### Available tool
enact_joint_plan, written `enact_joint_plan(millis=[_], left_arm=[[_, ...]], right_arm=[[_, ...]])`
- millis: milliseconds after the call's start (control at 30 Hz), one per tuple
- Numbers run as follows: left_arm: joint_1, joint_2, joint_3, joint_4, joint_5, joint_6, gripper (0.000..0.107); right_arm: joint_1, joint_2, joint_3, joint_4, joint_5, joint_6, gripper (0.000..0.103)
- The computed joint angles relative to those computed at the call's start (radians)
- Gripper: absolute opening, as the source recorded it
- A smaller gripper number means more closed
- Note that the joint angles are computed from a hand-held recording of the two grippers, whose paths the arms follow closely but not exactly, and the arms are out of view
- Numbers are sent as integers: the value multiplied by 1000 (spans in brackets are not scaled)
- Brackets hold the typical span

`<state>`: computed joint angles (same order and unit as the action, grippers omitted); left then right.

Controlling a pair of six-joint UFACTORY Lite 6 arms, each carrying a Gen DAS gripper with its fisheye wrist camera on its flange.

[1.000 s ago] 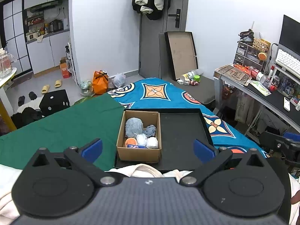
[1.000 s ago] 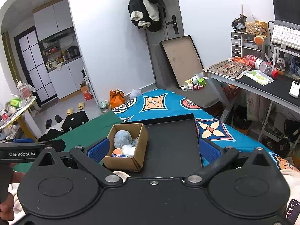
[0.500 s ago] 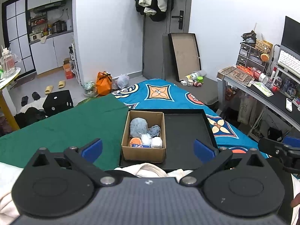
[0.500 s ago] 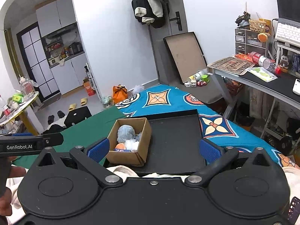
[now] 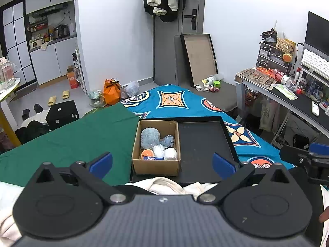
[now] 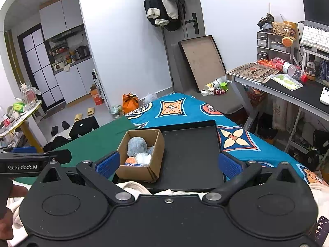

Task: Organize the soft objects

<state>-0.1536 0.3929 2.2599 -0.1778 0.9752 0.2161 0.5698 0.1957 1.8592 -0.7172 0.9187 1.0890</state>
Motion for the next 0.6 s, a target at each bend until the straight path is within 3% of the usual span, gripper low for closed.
enact_joint_plan(millis=[600], left_arm=[[3, 0, 23, -15, 11, 1, 102]], right_arm=[[3, -23, -29, 3, 9, 20, 103]])
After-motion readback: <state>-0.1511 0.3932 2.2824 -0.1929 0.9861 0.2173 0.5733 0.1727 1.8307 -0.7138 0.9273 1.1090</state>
